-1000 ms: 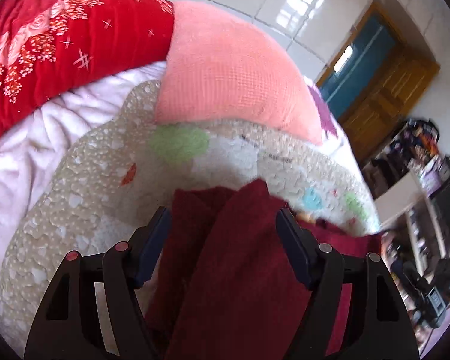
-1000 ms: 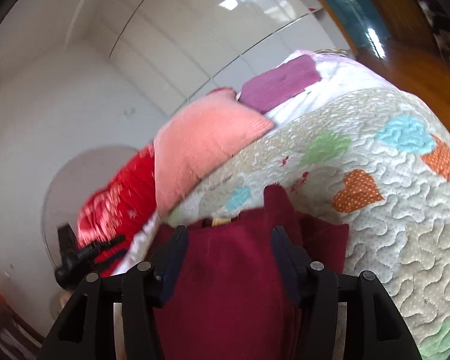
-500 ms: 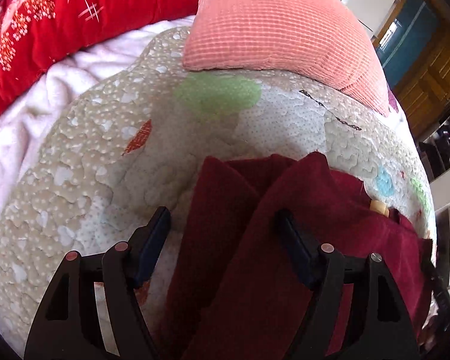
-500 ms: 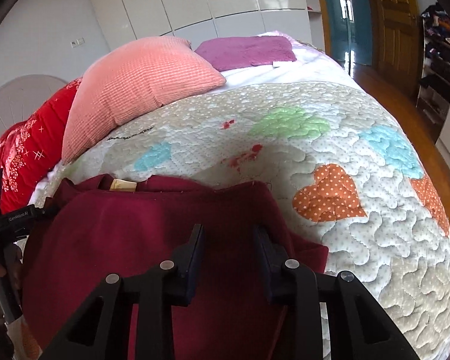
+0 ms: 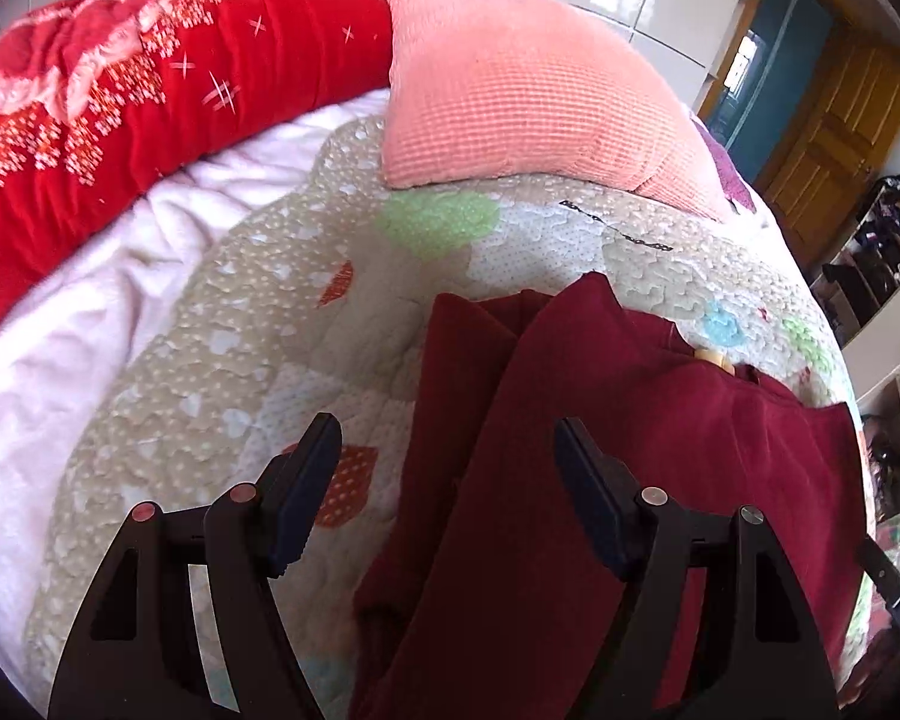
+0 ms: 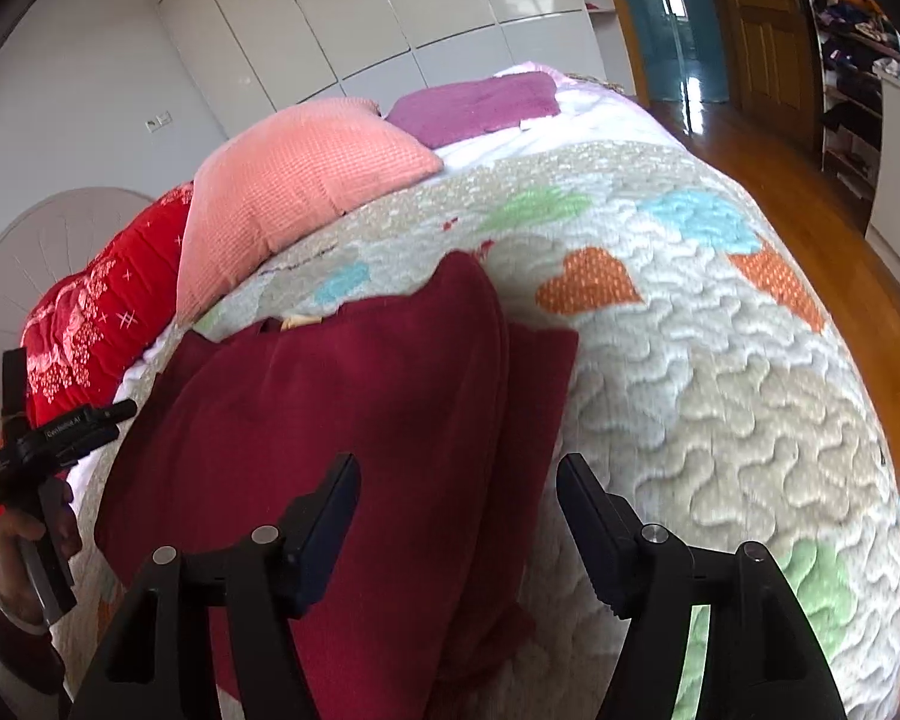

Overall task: Fold small clothes
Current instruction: 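Carry the hem with both grippers over the sweater toward the collar, then lay the hem down near the collar and open both grippers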

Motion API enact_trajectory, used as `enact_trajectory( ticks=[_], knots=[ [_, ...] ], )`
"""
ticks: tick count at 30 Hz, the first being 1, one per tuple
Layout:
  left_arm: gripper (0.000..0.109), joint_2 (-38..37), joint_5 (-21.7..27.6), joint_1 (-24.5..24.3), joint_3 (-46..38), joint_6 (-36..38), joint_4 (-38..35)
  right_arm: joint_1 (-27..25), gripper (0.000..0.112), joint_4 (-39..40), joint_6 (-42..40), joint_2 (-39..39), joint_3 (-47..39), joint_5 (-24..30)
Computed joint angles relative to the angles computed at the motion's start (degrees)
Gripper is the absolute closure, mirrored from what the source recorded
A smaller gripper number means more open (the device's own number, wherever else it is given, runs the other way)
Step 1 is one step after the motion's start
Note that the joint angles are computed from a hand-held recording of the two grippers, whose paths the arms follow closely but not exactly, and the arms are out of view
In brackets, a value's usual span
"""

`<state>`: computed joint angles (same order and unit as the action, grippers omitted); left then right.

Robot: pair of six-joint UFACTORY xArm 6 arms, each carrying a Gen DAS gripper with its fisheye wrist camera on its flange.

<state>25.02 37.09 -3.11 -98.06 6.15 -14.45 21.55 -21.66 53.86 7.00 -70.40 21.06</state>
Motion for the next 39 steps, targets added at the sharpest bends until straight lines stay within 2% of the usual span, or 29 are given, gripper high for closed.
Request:
enact_trajectory(
  ticks=[6,10,13,17,20,21,22,23,24,25,26,30,32,35,39],
  knots=[
    [0.034,-3.0,1.6,1.2,4.0,4.3,-4.3,0.4,0.043,1.2,1.1,-1.4,3.4,-0.4],
    [0.034,-2.8,6.6,3.3,4.3,7.8,-12.5,-0.2,0.038,2.9,1.5,-2.5,6.5,-3.7],
    [0.033,-1.1,10.0,4.3,3.1,6.3,-13.8,-0.5,0.035,4.3,0.0,-1.6,6.9,-6.6],
    [0.021,-1.0,8.1,3.2,4.2,6.1,-13.9,-1.0,0.026,3.2,0.8,1.1,5.2,-9.5],
    [0.02,-1.6,5.8,1.4,6.0,6.2,-11.9,-0.9,0.026,1.8,1.2,3.0,3.4,-10.3],
    [0.022,-2.1,4.2,0.7,7.2,6.2,-10.6,-0.7,0.03,2.0,0.6,3.5,2.8,-10.1],
    [0.03,-2.9,2.7,0.0,8.5,6.9,-10.0,-0.6,0.056,1.2,1.0,3.8,2.1,-9.6],
    [0.048,-3.4,2.8,-0.2,9.0,9.1,-11.3,-0.4,0.072,1.6,0.6,4.3,1.3,-9.0],
    [0.064,-4.2,2.6,-0.5,9.7,9.4,-10.7,-0.4,0.075,1.7,0.8,4.4,1.0,-8.8],
    [0.072,-4.8,2.6,-0.4,10.0,9.3,-10.3,-0.4,0.085,0.5,2.4,4.2,1.0,-8.8],
    [0.08,-5.3,3.8,-0.1,9.8,10.2,-11.4,-0.5,0.09,0.1,3.1,3.7,1.4,-9.1],
    [0.082,-8.5,9.8,2.5,10.2,13.0,-19.5,0.1,0.093,9.3,-3.2,-0.1,5.0,-14.8],
    [0.083,-11.2,13.6,3.8,11.4,14.3,-22.7,1.3,0.094,12.8,-6.7,-2.6,6.2,-15.9],
    [0.083,-18.6,14.8,4.4,17.8,15.5,-21.5,3.3,0.094,11.0,-7.0,-7.3,8.0,-14.1],
    [0.082,-28.5,15.7,6.9,28.8,18.7,-23.8,6.3,0.094,9.2,-6.0,-15.6,13.8,-10.7]
  ],
)
